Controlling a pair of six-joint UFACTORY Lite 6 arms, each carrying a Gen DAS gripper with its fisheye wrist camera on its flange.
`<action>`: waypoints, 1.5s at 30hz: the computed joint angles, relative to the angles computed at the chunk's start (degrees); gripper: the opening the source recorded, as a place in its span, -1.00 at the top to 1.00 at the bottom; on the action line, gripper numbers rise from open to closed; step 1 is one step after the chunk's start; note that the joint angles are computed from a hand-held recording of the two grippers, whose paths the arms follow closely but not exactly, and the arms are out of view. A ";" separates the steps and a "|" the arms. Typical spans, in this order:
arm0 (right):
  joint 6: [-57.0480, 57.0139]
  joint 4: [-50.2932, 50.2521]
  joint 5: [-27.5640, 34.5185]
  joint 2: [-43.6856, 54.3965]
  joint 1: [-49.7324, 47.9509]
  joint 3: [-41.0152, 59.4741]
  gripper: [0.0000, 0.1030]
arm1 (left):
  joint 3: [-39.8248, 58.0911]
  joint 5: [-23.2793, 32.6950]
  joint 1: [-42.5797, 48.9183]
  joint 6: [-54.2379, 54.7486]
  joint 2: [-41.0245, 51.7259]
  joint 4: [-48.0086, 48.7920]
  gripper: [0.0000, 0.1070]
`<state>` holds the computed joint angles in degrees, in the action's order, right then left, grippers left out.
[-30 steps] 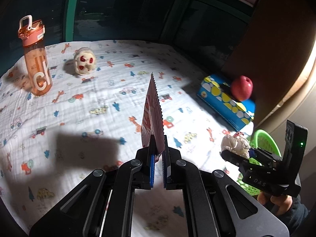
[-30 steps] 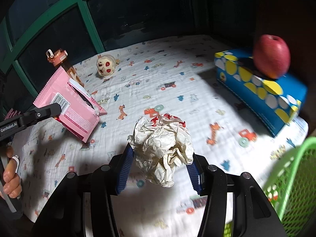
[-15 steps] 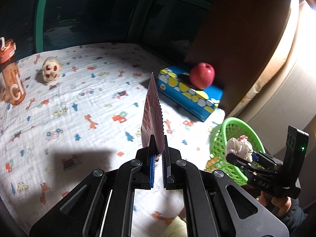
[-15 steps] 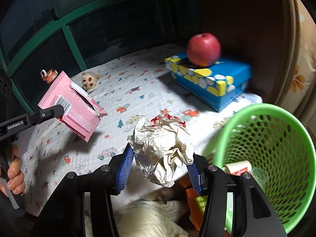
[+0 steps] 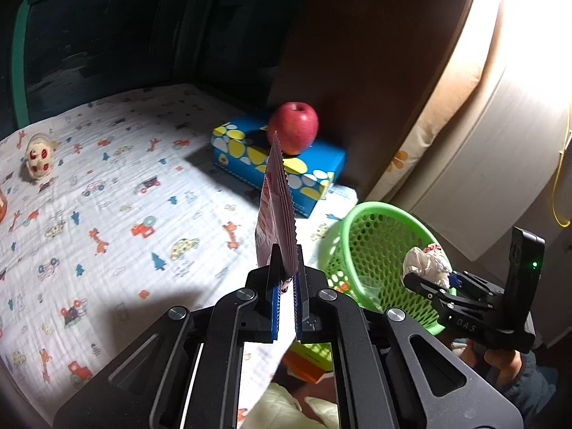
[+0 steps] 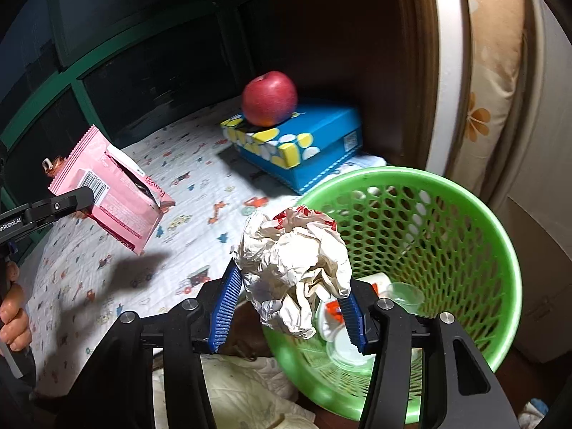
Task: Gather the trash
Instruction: 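Carry the tissue over the green basket and open the right gripper, then carry the pink wrapper over the basket and open the left gripper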
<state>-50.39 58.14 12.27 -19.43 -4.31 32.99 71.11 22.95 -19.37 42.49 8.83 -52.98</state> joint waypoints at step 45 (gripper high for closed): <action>-22.56 7.98 20.73 -8.09 -39.00 -3.73 -0.33 | 29.52 5.29 -22.39 -24.72 25.45 21.09 0.86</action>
